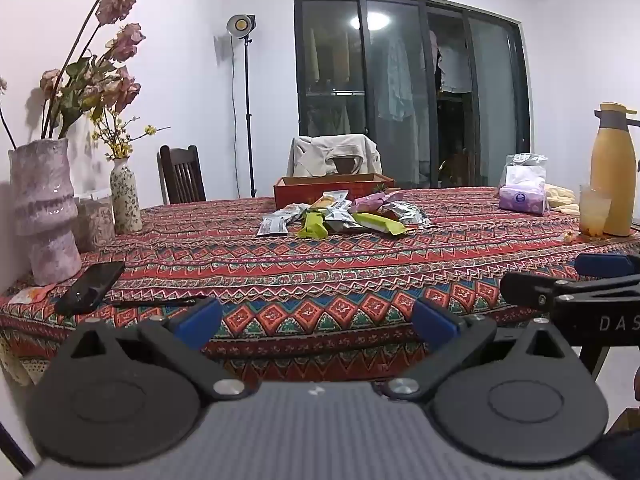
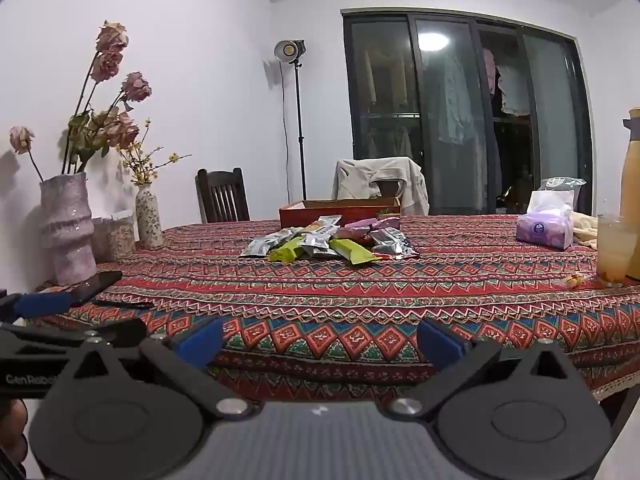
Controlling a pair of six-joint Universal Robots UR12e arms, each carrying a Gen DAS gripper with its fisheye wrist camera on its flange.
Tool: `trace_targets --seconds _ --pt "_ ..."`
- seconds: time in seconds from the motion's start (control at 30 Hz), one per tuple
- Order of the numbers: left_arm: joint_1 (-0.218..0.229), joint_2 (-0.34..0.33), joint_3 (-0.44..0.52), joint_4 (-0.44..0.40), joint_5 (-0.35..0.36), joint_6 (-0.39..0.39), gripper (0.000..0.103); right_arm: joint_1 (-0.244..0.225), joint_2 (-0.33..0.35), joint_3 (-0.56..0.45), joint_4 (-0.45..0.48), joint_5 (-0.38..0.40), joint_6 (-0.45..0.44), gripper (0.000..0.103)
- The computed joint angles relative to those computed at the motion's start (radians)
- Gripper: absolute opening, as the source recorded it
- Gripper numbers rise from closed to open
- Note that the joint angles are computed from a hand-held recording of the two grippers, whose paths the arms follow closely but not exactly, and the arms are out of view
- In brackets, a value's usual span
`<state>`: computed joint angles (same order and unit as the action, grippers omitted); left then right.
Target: Organize snacks
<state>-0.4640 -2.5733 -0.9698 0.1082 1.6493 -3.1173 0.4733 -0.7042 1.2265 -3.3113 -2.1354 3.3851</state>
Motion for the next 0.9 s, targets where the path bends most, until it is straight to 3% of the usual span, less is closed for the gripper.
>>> trace_targets --seconds 0.17,0.23,0.5,0.57,0.9 --pt "0.001 0.000 -0.003 0.012 0.003 0.007 0.103 0.006 0.003 -0.018 0.030 -0.009 0.011 0.103" --pt "0.004 -0.004 -0.014 0.025 0.002 0.001 0.103 0.000 0.004 -0.005 -0.010 0.012 0.003 0.103" --pt "0.007 -0.007 -0.020 0.033 0.004 0.005 0.103 -0.003 -0.004 0.012 -0.019 0.017 0.015 0.103" --pt "0.002 -0.004 0.000 -0.001 0.013 -0.004 0.103 -0.004 -0.001 -0.004 0.003 0.019 0.018 0.103" --pt "0.005 -0.004 0.003 -0.009 0.007 -0.017 0.103 -0.002 0.002 -0.010 0.005 0.013 0.010 0.103"
